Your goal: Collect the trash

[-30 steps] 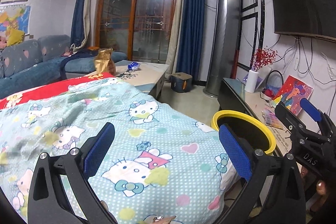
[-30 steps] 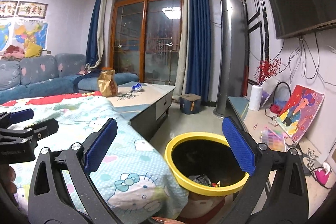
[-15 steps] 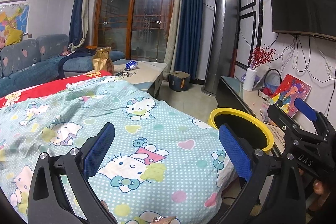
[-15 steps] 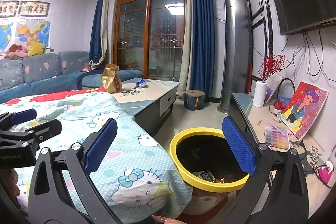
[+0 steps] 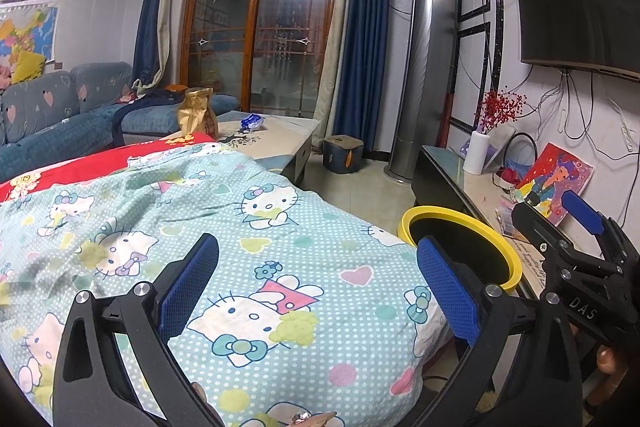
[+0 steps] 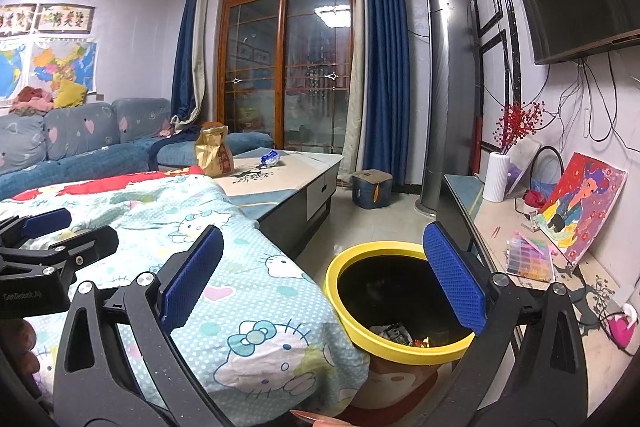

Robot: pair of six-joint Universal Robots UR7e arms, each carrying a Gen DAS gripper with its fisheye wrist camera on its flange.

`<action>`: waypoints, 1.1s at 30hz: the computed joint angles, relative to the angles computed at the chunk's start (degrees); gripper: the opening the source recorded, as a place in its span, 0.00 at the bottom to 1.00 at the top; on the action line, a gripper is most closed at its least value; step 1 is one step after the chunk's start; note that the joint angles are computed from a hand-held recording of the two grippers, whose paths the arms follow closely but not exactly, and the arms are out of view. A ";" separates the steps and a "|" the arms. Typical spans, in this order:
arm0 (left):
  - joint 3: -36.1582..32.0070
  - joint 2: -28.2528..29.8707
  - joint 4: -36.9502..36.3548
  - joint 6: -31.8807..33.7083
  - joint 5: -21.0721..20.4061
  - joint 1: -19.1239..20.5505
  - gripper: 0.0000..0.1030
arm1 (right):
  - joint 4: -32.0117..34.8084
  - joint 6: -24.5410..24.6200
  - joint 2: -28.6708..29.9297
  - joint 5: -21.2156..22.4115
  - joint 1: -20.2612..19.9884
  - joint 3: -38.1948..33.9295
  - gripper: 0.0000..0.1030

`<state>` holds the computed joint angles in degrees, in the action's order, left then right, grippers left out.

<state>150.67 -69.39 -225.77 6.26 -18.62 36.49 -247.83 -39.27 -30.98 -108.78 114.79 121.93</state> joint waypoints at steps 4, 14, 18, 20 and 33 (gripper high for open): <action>-0.01 0.03 -0.25 0.18 0.09 -0.01 0.94 | -0.13 0.03 0.14 -0.05 0.07 -0.05 0.90; -0.09 0.01 -0.47 0.51 0.14 0.01 0.94 | -0.27 -0.05 0.18 0.00 0.06 -0.02 0.90; -0.02 -0.01 -0.64 0.66 0.12 -0.02 0.94 | -0.29 -0.02 0.23 -0.09 0.09 -0.03 0.90; -0.05 -0.21 0.04 0.36 0.04 0.11 0.94 | -0.23 0.03 0.19 -0.02 0.05 0.00 0.90; 0.06 -0.43 0.08 0.48 -0.16 0.22 0.94 | -0.57 -0.27 0.29 0.15 -0.01 -0.08 0.90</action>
